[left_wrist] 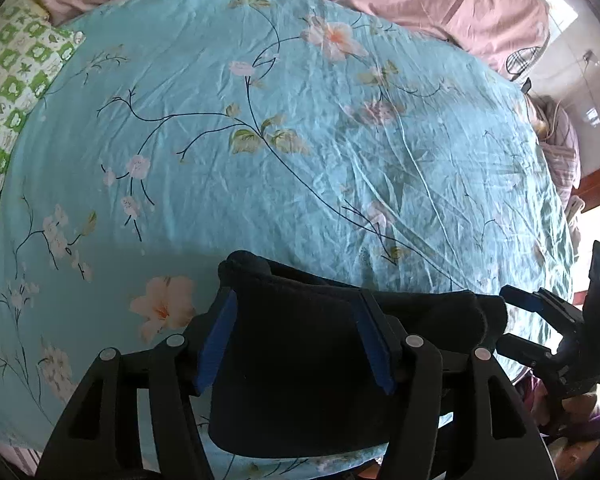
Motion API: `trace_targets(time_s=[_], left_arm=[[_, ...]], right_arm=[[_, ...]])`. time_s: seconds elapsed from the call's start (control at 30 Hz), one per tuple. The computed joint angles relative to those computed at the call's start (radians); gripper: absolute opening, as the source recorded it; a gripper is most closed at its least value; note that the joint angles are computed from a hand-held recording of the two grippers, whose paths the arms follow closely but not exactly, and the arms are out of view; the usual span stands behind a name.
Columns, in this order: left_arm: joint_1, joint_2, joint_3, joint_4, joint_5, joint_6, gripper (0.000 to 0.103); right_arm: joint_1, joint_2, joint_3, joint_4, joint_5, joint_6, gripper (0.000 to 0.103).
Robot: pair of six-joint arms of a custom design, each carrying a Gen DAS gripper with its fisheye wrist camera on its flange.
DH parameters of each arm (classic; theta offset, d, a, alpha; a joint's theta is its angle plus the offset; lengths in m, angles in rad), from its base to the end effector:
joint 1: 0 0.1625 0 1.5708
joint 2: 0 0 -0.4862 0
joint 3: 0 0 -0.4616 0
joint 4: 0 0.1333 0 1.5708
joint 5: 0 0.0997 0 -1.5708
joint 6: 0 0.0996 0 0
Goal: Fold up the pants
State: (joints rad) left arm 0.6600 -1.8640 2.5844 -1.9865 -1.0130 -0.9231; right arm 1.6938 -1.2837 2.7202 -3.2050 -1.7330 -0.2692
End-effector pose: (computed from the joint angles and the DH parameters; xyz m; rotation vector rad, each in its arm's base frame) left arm -0.1041 -0.3163 0.2129 0.0963 2.5467 -0.3409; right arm 0.1552 -0.2998 0.0946 0.5521 -2.9014 0.2746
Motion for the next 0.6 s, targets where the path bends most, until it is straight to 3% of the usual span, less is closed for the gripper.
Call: trace_targets(time_s=[0.37, 0.6], left_arm=[[0.047, -0.015, 0.008, -0.027, -0.025, 0.08, 0.063], [0.091, -0.015, 0.035, -0.121, -0.044, 0.209, 0.065]], right_arm=[[-0.002, 0.032, 0.015, -0.01, -0.019, 0.058, 0.091], [-0.015, 0.094, 0.043, -0.1, -0.021, 0.088, 0.091]])
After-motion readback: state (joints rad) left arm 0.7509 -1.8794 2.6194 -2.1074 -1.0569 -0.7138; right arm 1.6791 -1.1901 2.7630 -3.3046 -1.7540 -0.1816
